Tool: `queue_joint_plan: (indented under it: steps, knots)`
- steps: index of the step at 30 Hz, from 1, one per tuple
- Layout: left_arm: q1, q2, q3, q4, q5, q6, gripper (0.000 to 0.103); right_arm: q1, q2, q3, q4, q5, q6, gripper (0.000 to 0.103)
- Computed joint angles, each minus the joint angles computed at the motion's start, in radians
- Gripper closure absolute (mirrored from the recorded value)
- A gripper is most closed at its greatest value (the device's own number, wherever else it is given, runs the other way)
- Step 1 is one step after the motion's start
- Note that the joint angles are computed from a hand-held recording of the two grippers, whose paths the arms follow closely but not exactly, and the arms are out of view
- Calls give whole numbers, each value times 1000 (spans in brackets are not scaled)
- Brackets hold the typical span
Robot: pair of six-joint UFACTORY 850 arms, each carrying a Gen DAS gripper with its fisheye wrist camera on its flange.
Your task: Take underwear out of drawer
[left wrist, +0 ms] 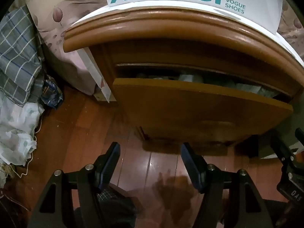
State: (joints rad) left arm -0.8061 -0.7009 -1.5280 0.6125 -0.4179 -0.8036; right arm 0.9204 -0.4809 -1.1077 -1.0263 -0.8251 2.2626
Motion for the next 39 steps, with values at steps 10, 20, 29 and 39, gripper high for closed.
queue_joint_plan:
  steps: [10, 20, 29, 39]
  knots:
    - [4, -7, -9, -60, -15, 77, 35, -2, -23, -31, 47, -16, -54, 1]
    - [5, -12, -13, -80, -14, 98, 35, -6, -19, -22, 51, 1, -57, 1]
    - [3, -15, -13, -74, -16, 86, 35, -13, -10, -5, 50, 28, -44, 1]
    - [1, -16, -15, -74, -22, 90, 35, -16, -11, -6, 58, 34, -54, 1]
